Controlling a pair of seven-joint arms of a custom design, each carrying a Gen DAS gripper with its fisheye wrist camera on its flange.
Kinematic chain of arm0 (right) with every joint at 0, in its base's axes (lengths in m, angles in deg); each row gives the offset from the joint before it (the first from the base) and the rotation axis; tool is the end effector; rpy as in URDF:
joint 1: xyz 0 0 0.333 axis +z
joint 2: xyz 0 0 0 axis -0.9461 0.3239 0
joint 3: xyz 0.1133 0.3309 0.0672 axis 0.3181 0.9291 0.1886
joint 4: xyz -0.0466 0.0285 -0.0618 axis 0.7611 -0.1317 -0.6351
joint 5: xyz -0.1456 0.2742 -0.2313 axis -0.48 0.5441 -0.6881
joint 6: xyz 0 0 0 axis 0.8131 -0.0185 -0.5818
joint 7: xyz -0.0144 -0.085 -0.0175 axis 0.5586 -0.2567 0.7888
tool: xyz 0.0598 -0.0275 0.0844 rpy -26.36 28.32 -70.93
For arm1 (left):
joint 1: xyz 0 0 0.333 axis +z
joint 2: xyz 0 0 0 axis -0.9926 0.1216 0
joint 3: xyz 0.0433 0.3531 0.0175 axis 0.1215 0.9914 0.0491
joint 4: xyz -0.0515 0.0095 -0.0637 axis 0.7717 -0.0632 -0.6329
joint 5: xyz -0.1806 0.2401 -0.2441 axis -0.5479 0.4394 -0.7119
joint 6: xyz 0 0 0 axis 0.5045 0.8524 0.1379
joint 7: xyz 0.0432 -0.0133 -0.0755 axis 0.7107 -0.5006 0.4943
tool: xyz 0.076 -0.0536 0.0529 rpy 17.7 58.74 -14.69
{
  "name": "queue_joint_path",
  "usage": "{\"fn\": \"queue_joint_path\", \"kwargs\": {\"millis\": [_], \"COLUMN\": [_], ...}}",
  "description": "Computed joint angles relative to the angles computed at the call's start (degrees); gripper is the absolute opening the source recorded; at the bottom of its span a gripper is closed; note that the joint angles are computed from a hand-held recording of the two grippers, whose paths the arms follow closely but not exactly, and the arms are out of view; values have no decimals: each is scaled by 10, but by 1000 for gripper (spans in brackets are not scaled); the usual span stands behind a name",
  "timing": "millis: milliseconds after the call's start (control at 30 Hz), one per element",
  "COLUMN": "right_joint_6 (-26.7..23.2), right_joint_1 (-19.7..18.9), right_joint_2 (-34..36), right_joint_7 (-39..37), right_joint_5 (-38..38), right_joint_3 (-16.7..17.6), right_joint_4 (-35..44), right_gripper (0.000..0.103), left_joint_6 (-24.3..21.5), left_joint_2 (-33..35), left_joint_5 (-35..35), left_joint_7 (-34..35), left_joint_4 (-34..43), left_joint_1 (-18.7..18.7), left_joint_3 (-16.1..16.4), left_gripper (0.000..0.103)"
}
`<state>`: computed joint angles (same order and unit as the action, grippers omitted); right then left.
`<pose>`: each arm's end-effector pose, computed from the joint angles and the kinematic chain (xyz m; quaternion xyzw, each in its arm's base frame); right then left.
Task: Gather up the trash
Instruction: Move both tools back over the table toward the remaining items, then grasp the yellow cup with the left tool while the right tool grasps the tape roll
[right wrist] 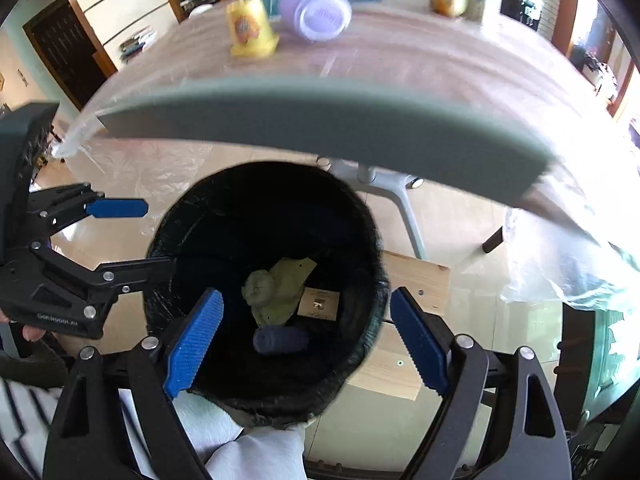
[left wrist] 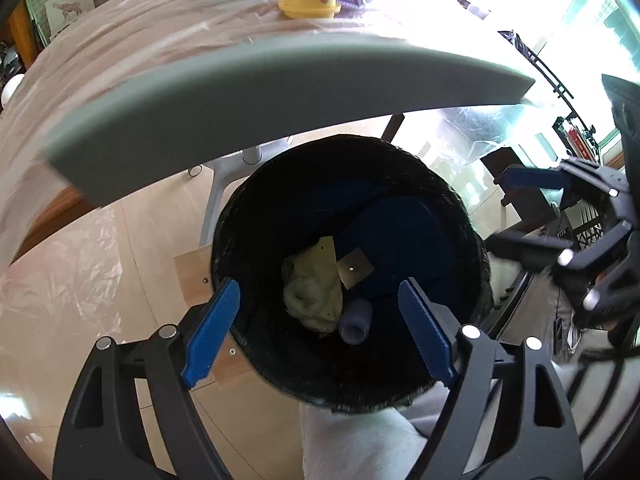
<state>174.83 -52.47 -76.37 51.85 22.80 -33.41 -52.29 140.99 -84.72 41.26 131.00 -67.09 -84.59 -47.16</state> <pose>0.5090 0.2310 0.4305 -0.7950 0.5633 -0.0582 0.2175 0.5108 -0.0620 0.3674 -0.5480 0.8095 -0.2051 0.0483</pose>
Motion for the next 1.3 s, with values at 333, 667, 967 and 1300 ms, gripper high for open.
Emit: {"fn": "queue_joint_path", "kwargs": {"millis": [333, 667, 967, 1300], "right_joint_6": [127, 19, -138, -239], "right_joint_1": [-34, -36, -42, -34], "right_joint_2": [-77, 122, 285, 404], "right_joint_7": [135, 351, 399, 421], "right_joint_5": [-154, -282, -236, -206], "right_joint_3": [-13, -52, -49, -56], "right_joint_4": [4, 278, 517, 697], "right_gripper": [99, 99, 98, 73], "left_joint_6": [55, 83, 79, 27], "left_joint_2": [-105, 15, 66, 93], "left_joint_5": [-242, -105, 3, 2], "left_joint_7": [211, 57, 9, 25], "left_joint_4": [6, 127, 170, 207], "left_joint_1": [-38, -12, 5, 28], "left_joint_3": [33, 9, -13, -28], "left_gripper": [101, 101, 87, 68]}}
